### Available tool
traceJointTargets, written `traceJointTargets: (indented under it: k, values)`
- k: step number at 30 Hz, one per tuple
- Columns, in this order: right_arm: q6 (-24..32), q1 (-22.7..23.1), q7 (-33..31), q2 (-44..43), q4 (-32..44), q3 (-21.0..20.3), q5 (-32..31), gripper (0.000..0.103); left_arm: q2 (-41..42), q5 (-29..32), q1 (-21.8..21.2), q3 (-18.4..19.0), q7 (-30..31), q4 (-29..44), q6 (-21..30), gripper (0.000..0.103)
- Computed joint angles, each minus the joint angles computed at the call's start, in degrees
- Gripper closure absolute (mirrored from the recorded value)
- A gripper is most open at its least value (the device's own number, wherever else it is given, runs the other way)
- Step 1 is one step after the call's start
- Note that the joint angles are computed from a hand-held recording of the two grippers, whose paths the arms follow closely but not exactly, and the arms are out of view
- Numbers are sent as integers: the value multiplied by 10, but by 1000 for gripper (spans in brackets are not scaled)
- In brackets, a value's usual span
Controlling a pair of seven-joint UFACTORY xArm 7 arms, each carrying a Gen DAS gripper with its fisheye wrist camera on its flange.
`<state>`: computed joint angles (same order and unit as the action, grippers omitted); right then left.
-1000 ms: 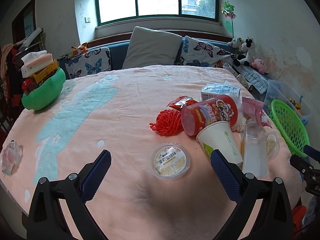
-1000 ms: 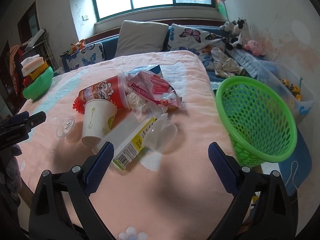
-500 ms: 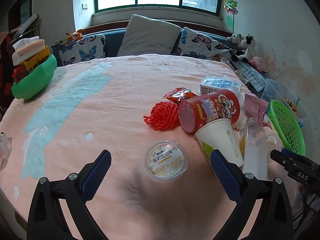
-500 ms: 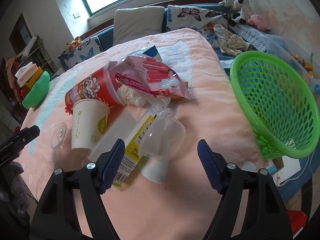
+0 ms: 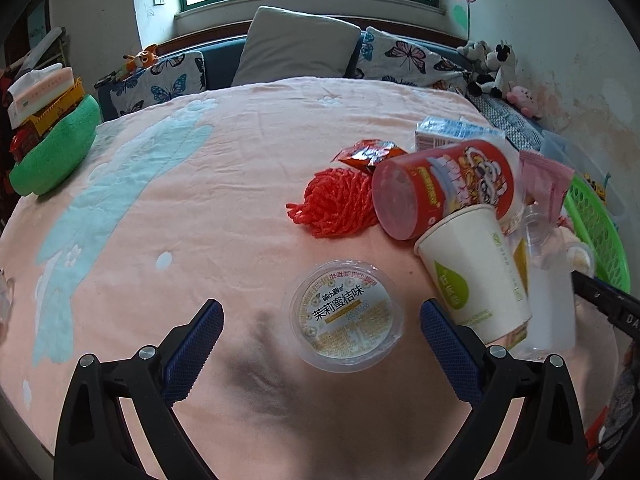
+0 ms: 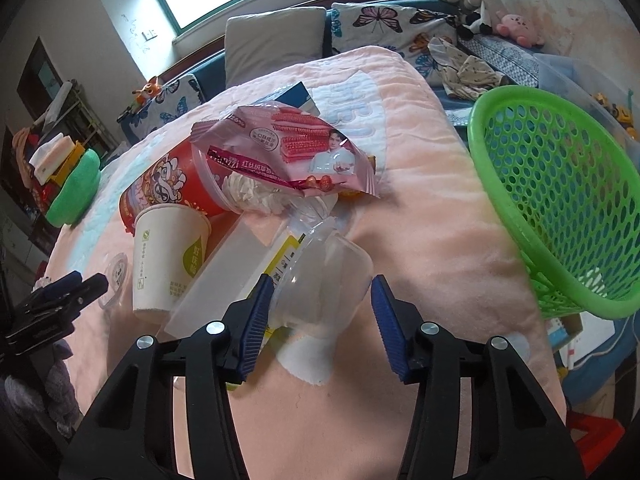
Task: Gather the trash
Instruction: 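Grasp the clear plastic cup with the right tool while the left tool grasps the round jelly cup, then carry both cups over the green basket and open both tools to drop them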
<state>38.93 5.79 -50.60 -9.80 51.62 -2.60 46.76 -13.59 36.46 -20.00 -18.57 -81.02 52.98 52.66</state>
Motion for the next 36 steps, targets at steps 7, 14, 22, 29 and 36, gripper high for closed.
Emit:
traceJointTargets:
  k: [7,14,22,29,36]
  values:
    - [-12,3,-12,-8,-8,-2,9,53,6,-13,6,18,22,-19,-48,12]
    - [-13,3,-23,-24,-17,-10,16,53,5,-31,14,21,42,-33,-103,23]
    - [-15,1,-27,-41,-26,-23,18,53,1,-34,21,16,43,-43,-135,39]
    - [-19,-1,-31,-53,-26,-33,23,53,-20,-34,27,7,37,-52,-135,39]
    - [-28,-15,-24,-48,-15,-46,15,53,-54,-36,33,-10,44,-42,-135,39]
